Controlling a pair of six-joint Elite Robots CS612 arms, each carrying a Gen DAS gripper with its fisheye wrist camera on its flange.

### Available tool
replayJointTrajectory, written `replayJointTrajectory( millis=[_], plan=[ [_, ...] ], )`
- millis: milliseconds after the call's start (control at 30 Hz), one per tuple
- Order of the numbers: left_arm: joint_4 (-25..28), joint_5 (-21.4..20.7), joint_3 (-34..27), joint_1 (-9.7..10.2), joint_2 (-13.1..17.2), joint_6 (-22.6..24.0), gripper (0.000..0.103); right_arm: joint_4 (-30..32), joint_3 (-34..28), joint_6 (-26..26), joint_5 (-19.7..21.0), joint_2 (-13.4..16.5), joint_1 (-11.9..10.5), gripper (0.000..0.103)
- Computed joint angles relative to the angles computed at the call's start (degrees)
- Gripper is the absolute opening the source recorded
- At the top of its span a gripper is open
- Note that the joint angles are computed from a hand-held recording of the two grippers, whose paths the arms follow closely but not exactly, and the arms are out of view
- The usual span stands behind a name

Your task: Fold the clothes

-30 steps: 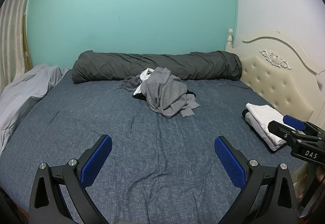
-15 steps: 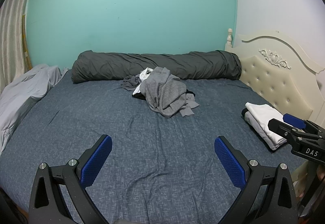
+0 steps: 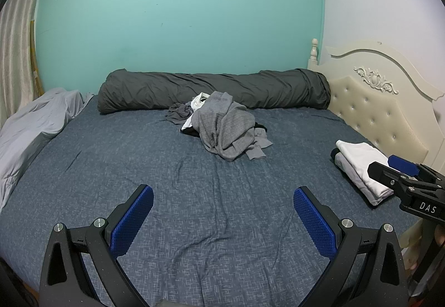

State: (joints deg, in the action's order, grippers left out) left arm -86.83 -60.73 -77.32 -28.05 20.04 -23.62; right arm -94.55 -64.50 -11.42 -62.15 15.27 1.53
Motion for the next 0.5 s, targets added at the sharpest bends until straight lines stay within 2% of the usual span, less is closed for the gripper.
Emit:
replayJointTrajectory(
  millis=[500],
  plan=[
    [-0.29, -0.17, 0.79, 0.40, -0.01, -0.49, 0.103, 0.52, 0.80, -0.25, -0.16, -0.13, 0.00, 0.087]
  ],
)
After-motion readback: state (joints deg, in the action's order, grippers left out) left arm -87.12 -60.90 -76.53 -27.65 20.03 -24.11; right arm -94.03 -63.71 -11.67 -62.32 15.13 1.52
